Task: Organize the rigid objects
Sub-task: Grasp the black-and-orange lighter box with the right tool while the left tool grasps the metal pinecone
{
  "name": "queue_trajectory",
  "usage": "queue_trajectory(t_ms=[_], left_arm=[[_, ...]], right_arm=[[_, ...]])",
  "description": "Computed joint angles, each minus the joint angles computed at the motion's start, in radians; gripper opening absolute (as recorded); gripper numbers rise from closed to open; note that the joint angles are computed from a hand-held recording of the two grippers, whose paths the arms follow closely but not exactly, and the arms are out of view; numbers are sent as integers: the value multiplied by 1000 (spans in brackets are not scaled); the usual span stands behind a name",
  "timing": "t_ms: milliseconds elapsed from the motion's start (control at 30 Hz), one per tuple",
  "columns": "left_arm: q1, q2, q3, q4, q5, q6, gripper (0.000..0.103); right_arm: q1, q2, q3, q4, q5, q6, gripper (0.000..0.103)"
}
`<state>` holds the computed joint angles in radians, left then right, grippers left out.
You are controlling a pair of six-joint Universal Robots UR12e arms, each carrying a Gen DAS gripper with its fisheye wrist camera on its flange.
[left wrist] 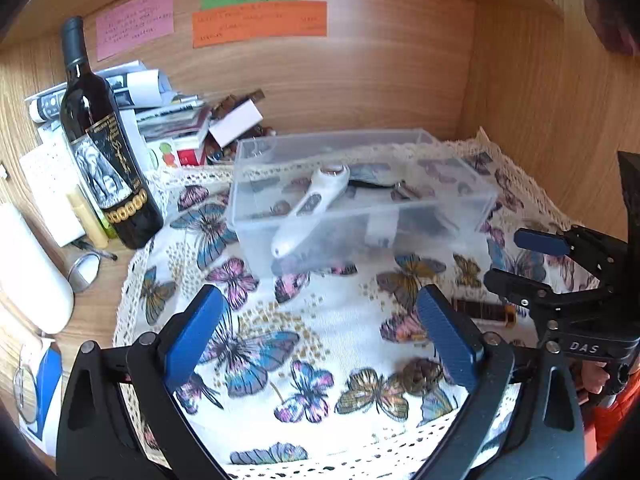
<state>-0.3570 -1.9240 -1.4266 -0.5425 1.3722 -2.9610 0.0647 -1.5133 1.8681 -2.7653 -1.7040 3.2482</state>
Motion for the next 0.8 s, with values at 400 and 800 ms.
queue_trajectory(t_ms=[400, 800], left_arm=[[-9, 15, -56, -99, -72, -13, 98], [-35, 11, -72, -107, -85, 49, 33]], right_arm=[[-17, 2, 25, 90, 68, -7, 26], [-17, -18, 53, 28, 82, 36, 22]])
